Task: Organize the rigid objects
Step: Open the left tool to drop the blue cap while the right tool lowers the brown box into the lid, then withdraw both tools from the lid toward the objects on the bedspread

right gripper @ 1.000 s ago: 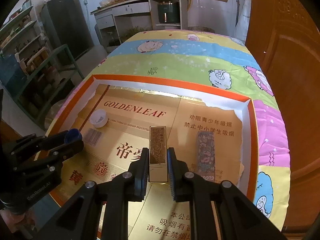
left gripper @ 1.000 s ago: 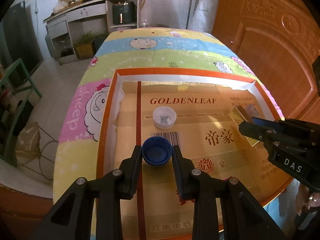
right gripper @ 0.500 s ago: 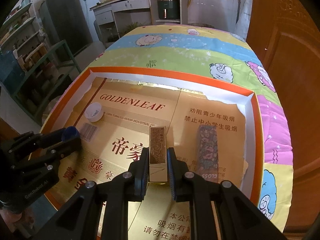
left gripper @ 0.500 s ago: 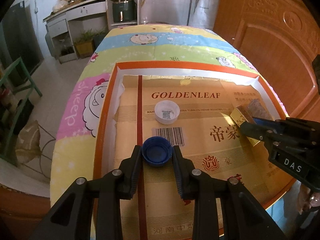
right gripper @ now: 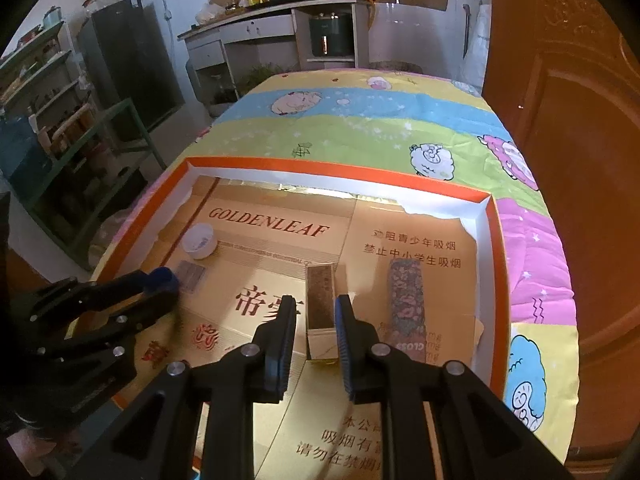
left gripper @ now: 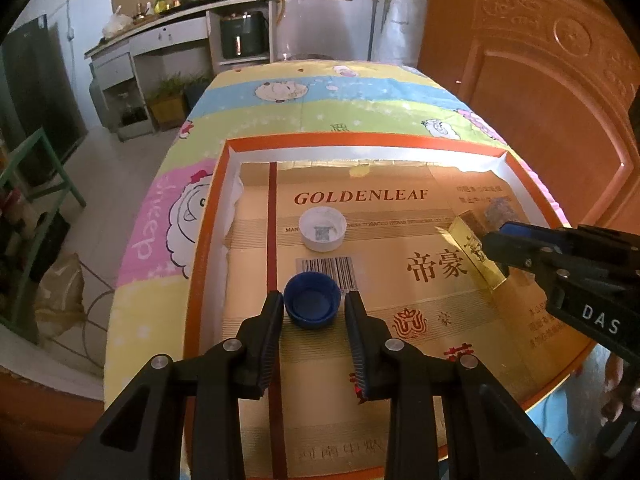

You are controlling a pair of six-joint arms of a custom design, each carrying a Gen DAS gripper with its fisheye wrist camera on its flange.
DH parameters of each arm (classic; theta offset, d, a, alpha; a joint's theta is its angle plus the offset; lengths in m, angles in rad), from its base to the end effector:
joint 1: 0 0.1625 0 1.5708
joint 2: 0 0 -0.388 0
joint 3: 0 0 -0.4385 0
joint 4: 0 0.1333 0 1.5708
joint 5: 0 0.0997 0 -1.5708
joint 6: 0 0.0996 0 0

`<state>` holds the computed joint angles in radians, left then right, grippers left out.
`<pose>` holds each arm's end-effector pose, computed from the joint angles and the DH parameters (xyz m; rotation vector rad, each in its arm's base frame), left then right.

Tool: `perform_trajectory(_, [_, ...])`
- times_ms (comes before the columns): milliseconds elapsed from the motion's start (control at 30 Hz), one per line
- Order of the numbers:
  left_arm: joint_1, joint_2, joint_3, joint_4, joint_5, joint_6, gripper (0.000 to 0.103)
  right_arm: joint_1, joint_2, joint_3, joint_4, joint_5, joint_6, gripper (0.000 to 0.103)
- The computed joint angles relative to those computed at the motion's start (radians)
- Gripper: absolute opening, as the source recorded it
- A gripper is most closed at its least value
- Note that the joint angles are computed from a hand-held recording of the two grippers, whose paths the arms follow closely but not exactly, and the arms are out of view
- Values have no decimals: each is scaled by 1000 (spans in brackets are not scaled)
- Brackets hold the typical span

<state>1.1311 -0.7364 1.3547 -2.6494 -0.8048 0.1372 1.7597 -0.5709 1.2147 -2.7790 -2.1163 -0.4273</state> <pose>-0.1430 -0.7793 0.1489 0.4586 2.3304 -0.6912 0.2317 -0.7773 0.0904 0.5579 -2.4135 0.6287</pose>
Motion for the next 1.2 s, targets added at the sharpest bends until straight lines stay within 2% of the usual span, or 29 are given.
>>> perform_trajectory(433, [-24, -56, 80, -71, 10, -7, 33, 5, -61, 99, -62, 4, 22, 20])
perform_trajectory(600, [-53, -96, 129, -60, 38, -36, 33, 16, -101, 177, -150, -7, -1, 20])
perform_trajectory(667, [-62, -124, 172, -100, 11, -31, 33, 22, -125, 216, -182, 0, -3, 20])
perform_trajectory(733, [-71, -166, 242, -204, -46, 0, 33, 28, -147, 253, -210, 5, -4, 20])
perform_trajectory(800, [-80, -194, 297, -287, -73, 42, 33, 36, -170, 298, -250, 6, -12, 20])
perform_trajectory(867, [-97, -212, 341, -353, -58, 81, 34, 43, -191, 336, -280, 6, -17, 20])
perform_trajectory(1000, [-116, -255, 412, -393, -65, 103, 47, 60, -234, 414, -335, 8, -24, 20])
perform_trajectory(1200, [-153, -316, 500, -417, -1, 82, 48, 87, -294, 530, -409, -9, -27, 20])
